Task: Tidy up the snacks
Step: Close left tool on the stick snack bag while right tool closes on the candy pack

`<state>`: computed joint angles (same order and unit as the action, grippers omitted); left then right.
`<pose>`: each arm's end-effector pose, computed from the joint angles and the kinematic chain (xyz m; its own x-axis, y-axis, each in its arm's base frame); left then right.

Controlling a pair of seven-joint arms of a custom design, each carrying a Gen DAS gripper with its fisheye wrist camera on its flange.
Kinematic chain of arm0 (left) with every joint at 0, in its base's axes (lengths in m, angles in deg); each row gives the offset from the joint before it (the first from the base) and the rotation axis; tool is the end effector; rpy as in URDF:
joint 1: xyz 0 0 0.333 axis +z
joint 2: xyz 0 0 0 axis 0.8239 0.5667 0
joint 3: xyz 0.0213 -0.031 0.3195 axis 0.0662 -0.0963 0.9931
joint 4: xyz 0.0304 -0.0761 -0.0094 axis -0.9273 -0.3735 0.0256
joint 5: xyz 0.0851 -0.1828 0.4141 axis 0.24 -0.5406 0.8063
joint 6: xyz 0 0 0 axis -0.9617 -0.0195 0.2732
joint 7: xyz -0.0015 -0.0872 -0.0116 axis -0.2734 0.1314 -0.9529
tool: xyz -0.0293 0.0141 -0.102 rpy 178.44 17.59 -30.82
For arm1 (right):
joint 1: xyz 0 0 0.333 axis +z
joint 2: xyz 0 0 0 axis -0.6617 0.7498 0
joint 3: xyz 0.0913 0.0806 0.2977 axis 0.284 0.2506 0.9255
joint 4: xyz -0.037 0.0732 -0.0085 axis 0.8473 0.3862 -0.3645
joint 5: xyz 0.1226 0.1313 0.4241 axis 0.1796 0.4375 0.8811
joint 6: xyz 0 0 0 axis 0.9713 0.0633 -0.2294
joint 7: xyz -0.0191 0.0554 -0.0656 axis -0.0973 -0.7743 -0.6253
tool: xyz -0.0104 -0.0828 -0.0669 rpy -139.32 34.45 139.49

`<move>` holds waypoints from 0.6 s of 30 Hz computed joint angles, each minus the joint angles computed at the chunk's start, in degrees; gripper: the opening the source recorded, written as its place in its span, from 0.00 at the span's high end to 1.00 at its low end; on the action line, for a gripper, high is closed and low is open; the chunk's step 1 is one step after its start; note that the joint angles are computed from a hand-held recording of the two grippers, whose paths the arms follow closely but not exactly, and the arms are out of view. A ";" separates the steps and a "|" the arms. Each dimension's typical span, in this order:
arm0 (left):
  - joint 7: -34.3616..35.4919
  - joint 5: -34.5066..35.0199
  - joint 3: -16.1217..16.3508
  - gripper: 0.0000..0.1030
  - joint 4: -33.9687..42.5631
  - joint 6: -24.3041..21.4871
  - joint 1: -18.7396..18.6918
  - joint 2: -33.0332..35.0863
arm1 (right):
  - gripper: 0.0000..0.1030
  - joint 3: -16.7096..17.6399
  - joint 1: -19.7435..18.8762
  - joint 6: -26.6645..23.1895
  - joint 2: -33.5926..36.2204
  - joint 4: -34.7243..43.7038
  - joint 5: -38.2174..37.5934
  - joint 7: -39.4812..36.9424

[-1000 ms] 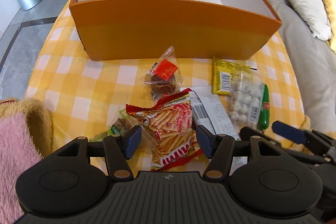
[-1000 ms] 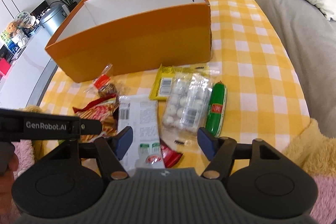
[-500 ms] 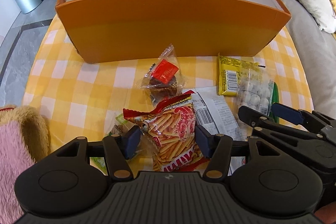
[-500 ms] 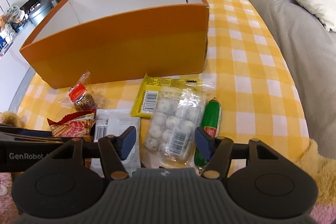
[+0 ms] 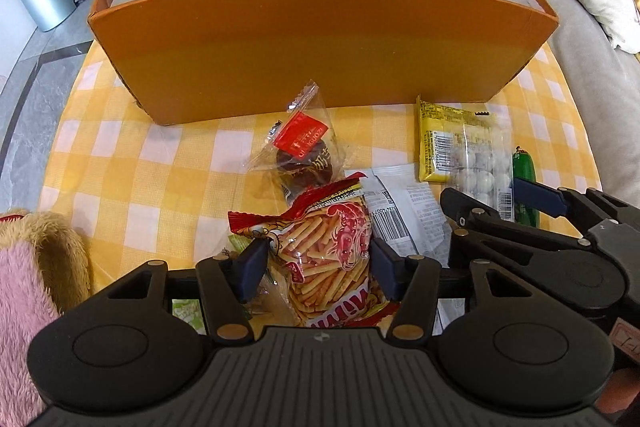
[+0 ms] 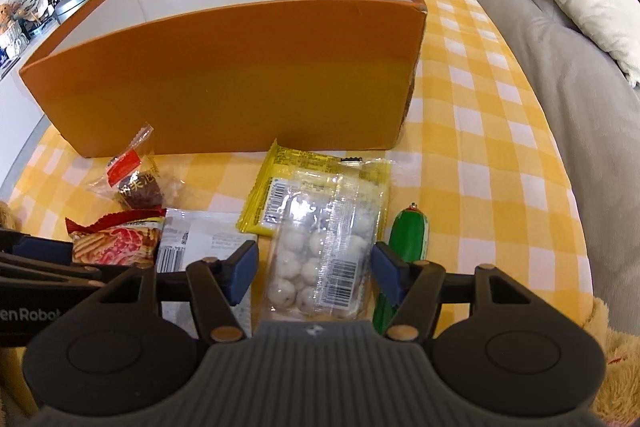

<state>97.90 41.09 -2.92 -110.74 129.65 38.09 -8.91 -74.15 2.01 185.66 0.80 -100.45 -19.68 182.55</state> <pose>0.4543 -0.3053 0.2954 0.0710 -0.9942 0.0812 -0.9453 -0.0930 -0.3126 0.4796 0.4994 0.2591 0.2491 -0.9671 -0.0509 -0.8331 -0.1872 -0.5205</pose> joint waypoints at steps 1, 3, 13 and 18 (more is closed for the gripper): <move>-0.03 0.16 0.01 0.38 0.04 -0.04 0.01 0.07 | 0.41 -0.21 0.28 -0.27 0.20 0.25 -0.50 0.05; 0.07 0.05 0.07 0.38 -0.16 0.14 0.01 -0.03 | 0.42 -0.49 0.71 -0.76 0.58 0.68 -1.54 -0.05; 0.86 -0.38 0.12 0.45 -1.00 1.13 0.12 -0.76 | 0.49 -0.52 1.38 -2.41 0.73 1.22 -6.29 0.92; 0.30 0.27 -0.04 0.55 -2.37 1.88 0.54 -2.37 | 0.50 -0.15 1.53 -3.08 -0.28 0.58 -7.89 1.79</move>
<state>98.20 41.37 -2.97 -113.11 131.53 38.63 -11.29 -74.29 3.54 182.59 0.52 -99.87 -27.57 184.34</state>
